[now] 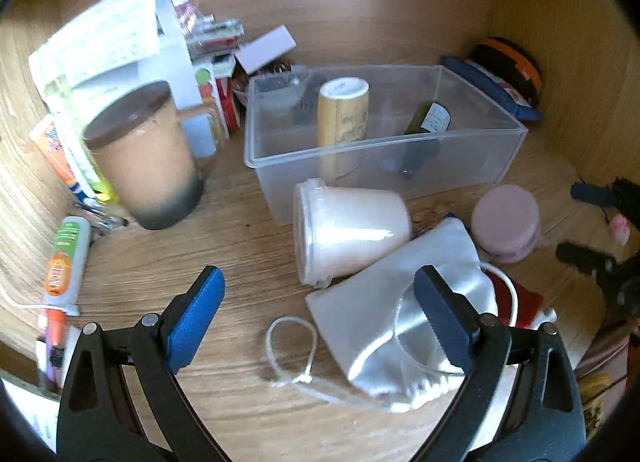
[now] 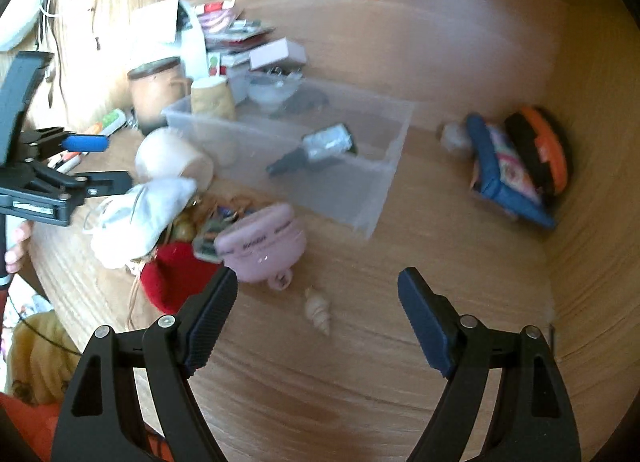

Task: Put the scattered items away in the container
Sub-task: 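Grasp the white plastic cup with the left tool while the right tool grasps the pink compact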

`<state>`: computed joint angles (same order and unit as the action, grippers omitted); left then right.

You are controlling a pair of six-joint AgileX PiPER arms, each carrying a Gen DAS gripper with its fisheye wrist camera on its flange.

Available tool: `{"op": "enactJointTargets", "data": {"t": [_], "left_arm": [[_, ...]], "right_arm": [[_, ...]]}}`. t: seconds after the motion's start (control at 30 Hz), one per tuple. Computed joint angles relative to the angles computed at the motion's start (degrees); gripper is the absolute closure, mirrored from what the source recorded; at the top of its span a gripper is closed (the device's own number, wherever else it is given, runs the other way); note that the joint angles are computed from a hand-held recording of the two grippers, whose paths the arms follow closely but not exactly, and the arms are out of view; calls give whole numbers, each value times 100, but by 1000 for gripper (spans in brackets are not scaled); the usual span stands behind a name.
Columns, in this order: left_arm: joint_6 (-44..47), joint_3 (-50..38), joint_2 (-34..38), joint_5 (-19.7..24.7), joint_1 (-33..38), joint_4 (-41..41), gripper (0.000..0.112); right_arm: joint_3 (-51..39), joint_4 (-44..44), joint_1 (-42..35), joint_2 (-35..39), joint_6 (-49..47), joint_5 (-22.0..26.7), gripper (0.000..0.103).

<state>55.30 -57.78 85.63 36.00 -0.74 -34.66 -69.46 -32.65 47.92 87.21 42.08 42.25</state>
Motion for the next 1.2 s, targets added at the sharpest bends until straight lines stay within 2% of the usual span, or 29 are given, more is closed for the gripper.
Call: {"op": "enactJointTargets", "data": {"t": [0.13, 0.27, 0.53, 0.67, 0.73, 0.8, 0.93, 1.2], "left_arm": [[-278, -306, 372, 38, -170, 22, 16], [-340, -699, 719, 427, -152, -192, 16], [-804, -943, 1123, 381, -200, -166, 16], [-947, -848, 1102, 83, -367, 57, 17], [-991, -877, 1150, 68, -420, 129, 22], [-902, -996, 1259, 310, -401, 19, 34], [-947, -766, 1054, -75, -549, 202, 40], [-397, -742, 891, 291, -27, -429, 47]], "right_arm": [[-101, 502, -147, 252, -420, -202, 23], [-301, 778, -163, 529, -787, -266, 23], [-758, 1437, -376, 987, -1573, -431, 25], [-944, 1671, -445, 1153, -1904, -488, 25], [-1049, 1907, -495, 1246, -2147, -463, 31], [-1115, 2150, -530, 1315, -2367, -442, 40], [-1044, 2094, -514, 1292, -2273, -520, 40], [-763, 2057, -562, 962, -2038, -642, 40]]}}
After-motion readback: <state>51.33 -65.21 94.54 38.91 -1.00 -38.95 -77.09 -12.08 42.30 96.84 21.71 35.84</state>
